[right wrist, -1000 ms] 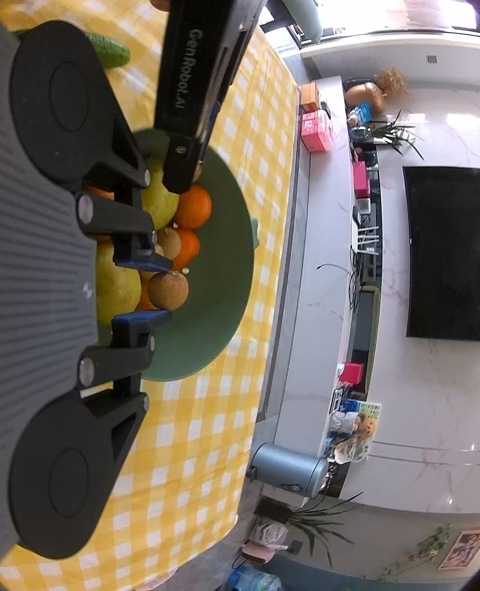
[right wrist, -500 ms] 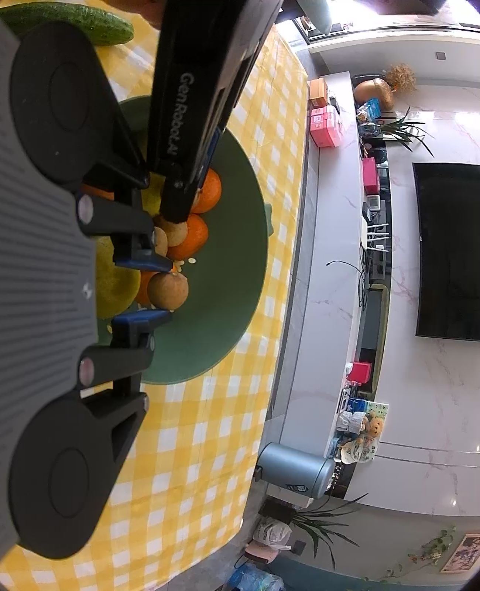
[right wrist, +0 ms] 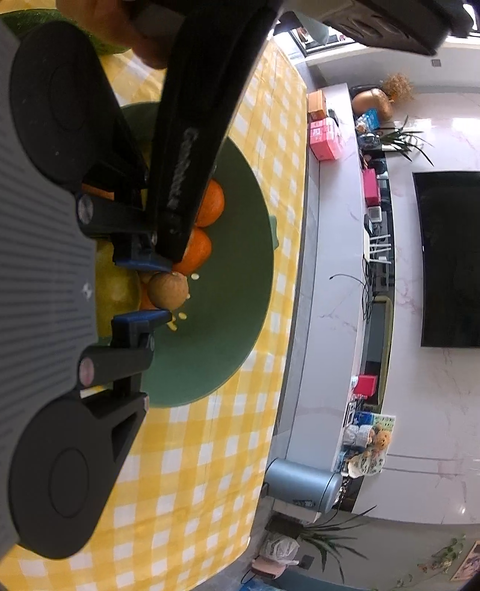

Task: Organize fruits
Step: 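Carry both brown fruits up and over the colander, then open both grippers to drop the brown fruits into the colander, then move both grippers back toward the red tomato and cucumber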

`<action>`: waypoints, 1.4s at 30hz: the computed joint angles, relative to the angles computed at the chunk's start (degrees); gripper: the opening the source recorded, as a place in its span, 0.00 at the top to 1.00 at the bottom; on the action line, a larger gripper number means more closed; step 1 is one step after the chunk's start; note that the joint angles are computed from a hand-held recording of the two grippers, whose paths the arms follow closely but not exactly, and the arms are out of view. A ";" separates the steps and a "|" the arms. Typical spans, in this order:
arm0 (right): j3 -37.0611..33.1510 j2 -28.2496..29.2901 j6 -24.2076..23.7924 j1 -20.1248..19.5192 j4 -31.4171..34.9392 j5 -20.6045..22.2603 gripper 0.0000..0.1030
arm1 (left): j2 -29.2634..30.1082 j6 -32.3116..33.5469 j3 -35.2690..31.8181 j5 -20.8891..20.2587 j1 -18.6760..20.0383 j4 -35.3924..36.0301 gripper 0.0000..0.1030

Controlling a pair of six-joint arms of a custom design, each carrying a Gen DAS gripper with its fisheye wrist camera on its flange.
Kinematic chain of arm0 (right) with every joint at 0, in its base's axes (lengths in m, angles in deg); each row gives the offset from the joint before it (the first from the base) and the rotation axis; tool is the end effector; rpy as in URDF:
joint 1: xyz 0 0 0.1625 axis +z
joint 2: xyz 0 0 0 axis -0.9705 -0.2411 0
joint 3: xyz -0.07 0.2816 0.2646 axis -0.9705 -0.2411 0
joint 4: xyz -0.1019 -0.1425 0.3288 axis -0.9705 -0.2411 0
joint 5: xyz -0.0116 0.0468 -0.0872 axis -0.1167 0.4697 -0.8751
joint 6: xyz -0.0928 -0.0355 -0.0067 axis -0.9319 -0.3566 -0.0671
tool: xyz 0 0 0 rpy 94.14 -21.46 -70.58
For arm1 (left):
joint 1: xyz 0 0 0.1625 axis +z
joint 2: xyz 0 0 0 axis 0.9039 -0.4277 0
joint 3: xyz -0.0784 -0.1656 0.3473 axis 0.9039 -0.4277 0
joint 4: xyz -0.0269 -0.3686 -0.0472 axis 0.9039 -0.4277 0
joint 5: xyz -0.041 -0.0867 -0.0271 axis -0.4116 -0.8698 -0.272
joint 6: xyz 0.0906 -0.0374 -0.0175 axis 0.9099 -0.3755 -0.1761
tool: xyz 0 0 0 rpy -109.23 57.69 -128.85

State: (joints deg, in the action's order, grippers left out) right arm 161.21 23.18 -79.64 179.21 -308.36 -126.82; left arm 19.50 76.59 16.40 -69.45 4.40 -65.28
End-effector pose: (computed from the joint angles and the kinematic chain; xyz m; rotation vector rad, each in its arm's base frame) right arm 0.1906 -0.5382 0.0115 0.2570 -2.0513 1.0973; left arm -0.0950 -0.6704 0.1165 1.2260 2.6635 -0.3289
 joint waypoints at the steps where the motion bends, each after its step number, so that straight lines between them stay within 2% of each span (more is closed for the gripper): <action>1: -0.21 0.14 -0.19 0.07 0.32 -0.34 0.82 | 0.01 -0.20 -0.24 -0.05 0.03 0.45 0.73; 8: -0.05 0.09 0.25 0.05 0.49 -0.55 0.79 | -0.52 -0.36 -0.02 0.57 -0.38 0.56 0.68; 10: -0.14 0.12 0.05 0.14 0.21 -0.59 0.74 | -1.11 -0.12 0.44 0.89 -0.58 0.21 0.66; 13: -0.02 0.17 0.21 0.37 -0.32 -0.52 0.67 | -2.63 0.12 1.13 0.17 -0.82 0.86 0.57; 17: 0.63 -0.04 0.92 1.17 -1.93 -0.14 0.56 | -5.47 0.75 3.77 0.96 -1.61 -0.46 0.56; 19: 0.73 0.11 0.69 1.80 -3.13 -0.07 0.48 | -7.17 0.50 5.29 1.34 -1.93 -1.25 0.55; 24: 2.01 0.30 0.13 3.39 -5.46 1.16 0.42 | -10.65 -1.36 7.73 3.66 -2.66 -1.07 0.54; 32: 5.50 -0.47 2.56 5.41 -4.87 4.99 0.38 | -16.31 -1.05 13.14 7.79 -2.98 -3.83 0.51; 37: 7.09 -0.20 4.03 6.42 -4.99 8.45 0.39 | -18.64 -3.76 15.18 12.15 -2.65 -3.42 0.51; 42: 7.05 0.84 2.65 7.71 -3.52 9.33 0.39 | -19.70 -8.63 16.58 15.87 -1.78 -3.03 0.51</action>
